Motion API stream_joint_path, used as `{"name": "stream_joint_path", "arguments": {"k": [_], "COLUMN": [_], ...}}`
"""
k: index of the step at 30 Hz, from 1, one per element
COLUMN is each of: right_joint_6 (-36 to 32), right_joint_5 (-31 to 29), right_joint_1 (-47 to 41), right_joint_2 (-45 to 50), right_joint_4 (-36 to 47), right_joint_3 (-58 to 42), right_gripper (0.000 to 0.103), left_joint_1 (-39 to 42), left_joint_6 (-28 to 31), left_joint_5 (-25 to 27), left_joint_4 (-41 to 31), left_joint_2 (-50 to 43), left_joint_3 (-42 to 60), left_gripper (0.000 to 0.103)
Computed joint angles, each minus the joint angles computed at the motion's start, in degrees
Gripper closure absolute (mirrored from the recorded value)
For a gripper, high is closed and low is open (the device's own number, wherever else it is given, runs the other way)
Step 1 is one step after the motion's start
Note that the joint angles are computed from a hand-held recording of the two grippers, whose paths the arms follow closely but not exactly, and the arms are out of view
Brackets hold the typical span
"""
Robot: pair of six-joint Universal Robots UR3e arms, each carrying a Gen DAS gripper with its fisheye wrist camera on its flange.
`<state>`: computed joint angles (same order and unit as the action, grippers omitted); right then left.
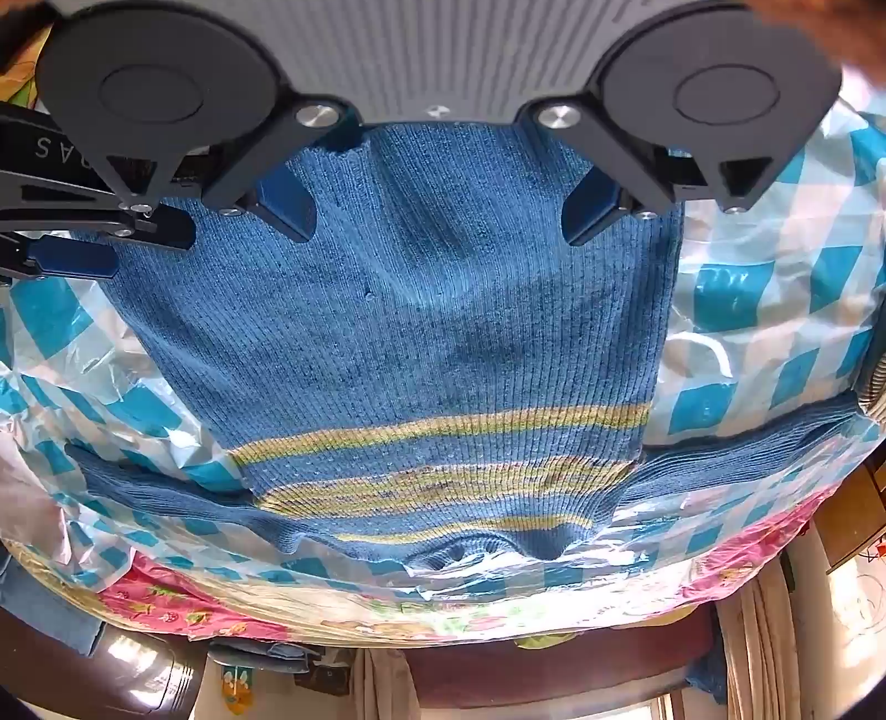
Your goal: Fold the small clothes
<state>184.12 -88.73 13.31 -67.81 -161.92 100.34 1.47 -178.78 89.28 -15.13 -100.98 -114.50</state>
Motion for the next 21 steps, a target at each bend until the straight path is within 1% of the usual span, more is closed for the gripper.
{"name": "stream_joint_path", "arguments": {"k": [8, 9, 19, 21], "right_joint_6": [-0.1, -0.1, -0.2, -0.1], "right_joint_5": [-0.2, -0.1, -0.2, -0.1], "right_joint_1": [0.1, 0.0, 0.0, 0.0], "right_joint_2": [0.1, 0.1, 0.4, 0.4], "right_joint_4": [-0.1, -0.1, -0.3, -0.3], "right_joint_3": [0.0, 0.0, 0.2, 0.1], "right_gripper": [0.047, 0.047, 0.047, 0.047], "left_joint_1": [-0.5, -0.4, -0.7, -0.5], "left_joint_6": [-0.3, -0.4, -0.5, -0.3], "left_joint_5": [0.4, 0.3, 0.4, 0.2], "left_joint_4": [-1.7, -0.5, -1.1, -0.1], "left_joint_2": [1.6, 0.1, 0.2, -0.4], "left_joint_3": [0.1, 0.3, 0.3, -0.1], "left_gripper": [0.003, 0.003, 0.003, 0.003]}}
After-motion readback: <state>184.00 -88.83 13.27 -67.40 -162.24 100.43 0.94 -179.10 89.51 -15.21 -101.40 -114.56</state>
